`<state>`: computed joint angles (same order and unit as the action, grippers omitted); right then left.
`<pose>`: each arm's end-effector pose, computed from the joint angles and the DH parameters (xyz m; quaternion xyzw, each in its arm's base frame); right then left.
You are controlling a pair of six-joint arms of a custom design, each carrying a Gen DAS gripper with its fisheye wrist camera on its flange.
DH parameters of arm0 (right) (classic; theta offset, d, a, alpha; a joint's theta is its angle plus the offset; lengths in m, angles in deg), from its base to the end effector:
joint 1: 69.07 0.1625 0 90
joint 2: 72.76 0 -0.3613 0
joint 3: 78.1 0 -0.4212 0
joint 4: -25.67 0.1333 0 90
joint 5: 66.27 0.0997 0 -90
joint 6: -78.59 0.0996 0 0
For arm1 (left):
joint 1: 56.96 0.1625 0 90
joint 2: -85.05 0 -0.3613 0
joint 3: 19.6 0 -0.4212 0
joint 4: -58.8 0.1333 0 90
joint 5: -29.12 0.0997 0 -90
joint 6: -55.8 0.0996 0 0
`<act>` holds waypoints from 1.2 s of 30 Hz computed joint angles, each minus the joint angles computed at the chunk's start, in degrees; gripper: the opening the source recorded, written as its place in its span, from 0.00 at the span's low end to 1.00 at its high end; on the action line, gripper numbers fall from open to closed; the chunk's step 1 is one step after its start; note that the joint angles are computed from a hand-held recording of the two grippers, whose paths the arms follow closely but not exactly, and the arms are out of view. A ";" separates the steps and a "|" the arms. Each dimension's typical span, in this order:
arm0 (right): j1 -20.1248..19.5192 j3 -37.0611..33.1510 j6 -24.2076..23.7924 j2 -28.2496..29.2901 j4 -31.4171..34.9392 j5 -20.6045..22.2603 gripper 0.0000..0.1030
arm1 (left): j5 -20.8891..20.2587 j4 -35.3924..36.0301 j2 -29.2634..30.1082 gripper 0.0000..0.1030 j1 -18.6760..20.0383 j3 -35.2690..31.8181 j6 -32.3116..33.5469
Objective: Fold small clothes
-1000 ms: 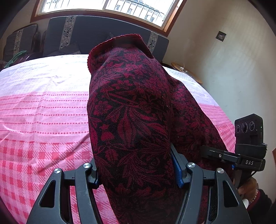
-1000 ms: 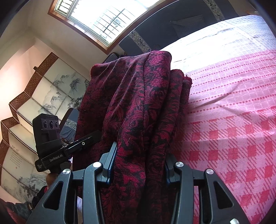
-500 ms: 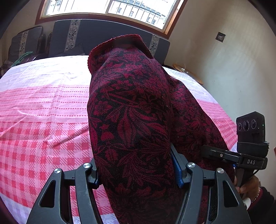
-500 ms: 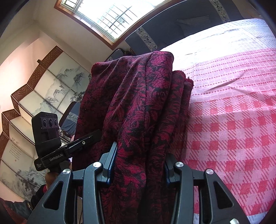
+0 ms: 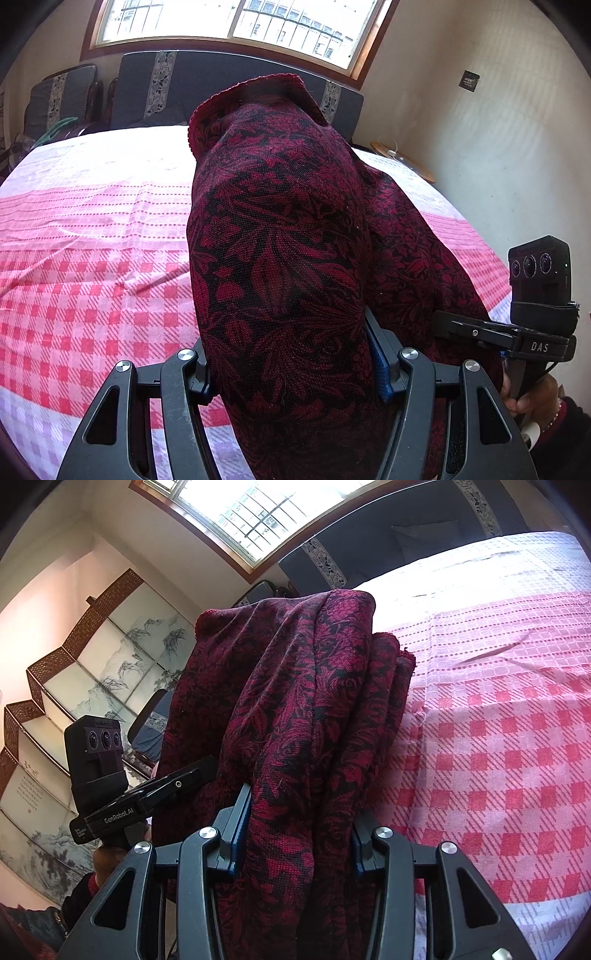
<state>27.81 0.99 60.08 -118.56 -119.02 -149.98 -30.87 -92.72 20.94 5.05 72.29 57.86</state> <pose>0.2310 -0.7104 0.1345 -0.2256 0.9549 -0.1899 0.0348 -0.1486 -0.6698 0.2749 0.1671 0.9122 -0.3287 0.1786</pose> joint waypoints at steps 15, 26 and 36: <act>0.76 -1.04 -1.28 0.90 0.09 -0.82 0.39 | 0.47 -1.24 -2.91 0.61 -0.38 3.83 0.46; 0.91 -1.90 -1.45 1.46 0.40 -1.46 0.39 | -0.03 -1.87 -3.91 0.61 0.02 5.47 0.94; 1.07 -2.40 -1.64 1.92 0.64 -2.22 0.39 | -0.59 -2.30 -4.80 0.61 0.25 7.16 0.83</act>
